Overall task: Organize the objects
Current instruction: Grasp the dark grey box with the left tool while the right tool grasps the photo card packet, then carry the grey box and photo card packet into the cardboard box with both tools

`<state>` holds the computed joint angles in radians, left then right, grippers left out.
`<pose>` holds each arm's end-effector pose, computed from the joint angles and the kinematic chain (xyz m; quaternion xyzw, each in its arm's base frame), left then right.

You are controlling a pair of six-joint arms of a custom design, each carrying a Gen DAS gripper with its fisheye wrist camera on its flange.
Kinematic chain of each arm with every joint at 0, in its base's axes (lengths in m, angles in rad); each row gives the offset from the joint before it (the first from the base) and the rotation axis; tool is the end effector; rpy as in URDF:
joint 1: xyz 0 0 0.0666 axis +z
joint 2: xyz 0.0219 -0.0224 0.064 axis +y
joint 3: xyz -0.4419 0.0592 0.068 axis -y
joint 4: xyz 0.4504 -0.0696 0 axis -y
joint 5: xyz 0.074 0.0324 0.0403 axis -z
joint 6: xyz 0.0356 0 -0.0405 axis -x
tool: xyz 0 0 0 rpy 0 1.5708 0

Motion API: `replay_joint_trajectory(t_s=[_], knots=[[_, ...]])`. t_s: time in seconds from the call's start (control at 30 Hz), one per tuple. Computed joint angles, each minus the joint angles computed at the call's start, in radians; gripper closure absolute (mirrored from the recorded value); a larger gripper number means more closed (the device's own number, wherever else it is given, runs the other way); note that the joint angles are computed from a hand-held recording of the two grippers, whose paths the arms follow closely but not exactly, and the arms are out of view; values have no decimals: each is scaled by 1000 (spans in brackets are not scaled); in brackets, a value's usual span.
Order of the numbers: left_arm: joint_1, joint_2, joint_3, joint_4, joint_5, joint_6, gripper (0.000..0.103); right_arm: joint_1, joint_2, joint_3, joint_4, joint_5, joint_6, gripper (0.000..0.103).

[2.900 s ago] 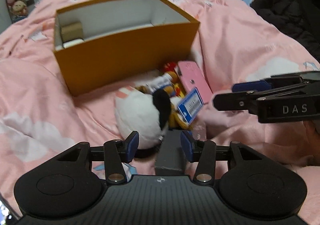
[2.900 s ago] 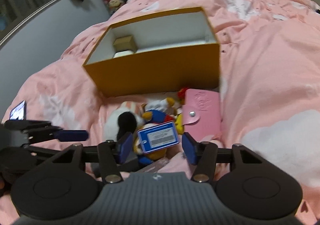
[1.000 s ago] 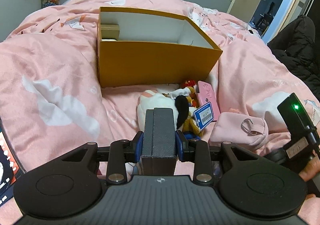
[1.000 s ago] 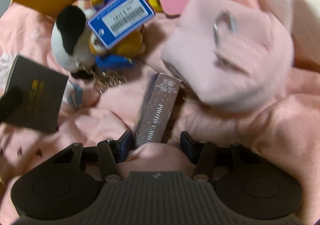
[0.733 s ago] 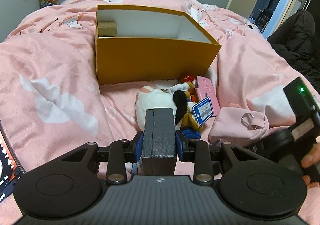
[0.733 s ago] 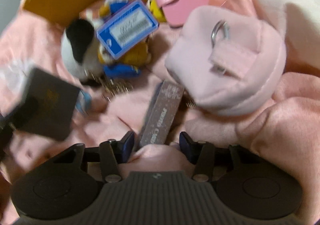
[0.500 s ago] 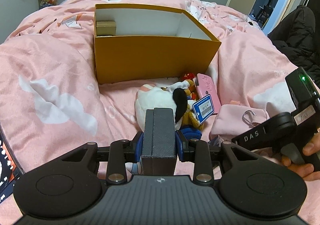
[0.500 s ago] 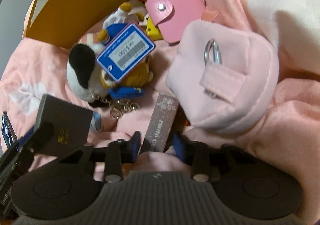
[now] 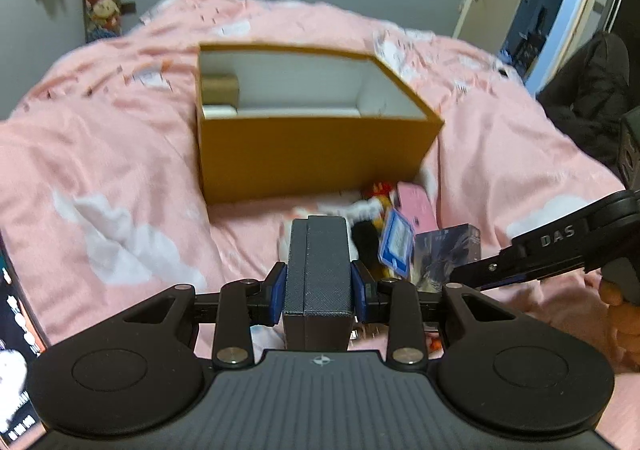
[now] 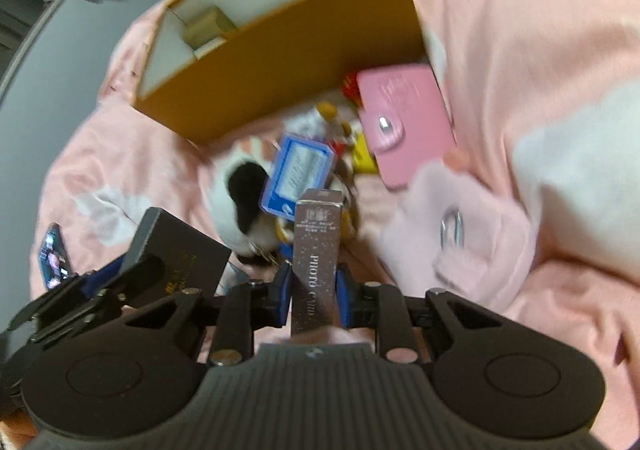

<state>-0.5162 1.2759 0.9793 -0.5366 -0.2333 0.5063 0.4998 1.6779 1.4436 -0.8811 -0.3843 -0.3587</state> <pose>0.4058 -0.2213 0.3610 -0.0374 0.9266 -0.0805 0.3654 0.5395 0.3093 0.3619 -0.1104 0.9508 0.2614 0.1240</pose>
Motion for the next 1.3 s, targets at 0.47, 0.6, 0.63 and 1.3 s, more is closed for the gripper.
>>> replay_joint_trajectory(t_s=[0.47, 0.6, 0.63, 1.3], knots=[[76, 59, 118, 82, 29, 65, 66, -52, 73, 160, 50, -134, 29, 79], [95, 95, 158, 147, -4, 87, 66, -55, 101, 215, 99, -147, 1, 79], [99, 107, 168, 163, -4, 96, 66, -57, 108, 227, 115, -146, -4, 79], [199, 354, 318, 174, 88, 240, 66, -44, 391, 541, 133, 33, -62, 79]])
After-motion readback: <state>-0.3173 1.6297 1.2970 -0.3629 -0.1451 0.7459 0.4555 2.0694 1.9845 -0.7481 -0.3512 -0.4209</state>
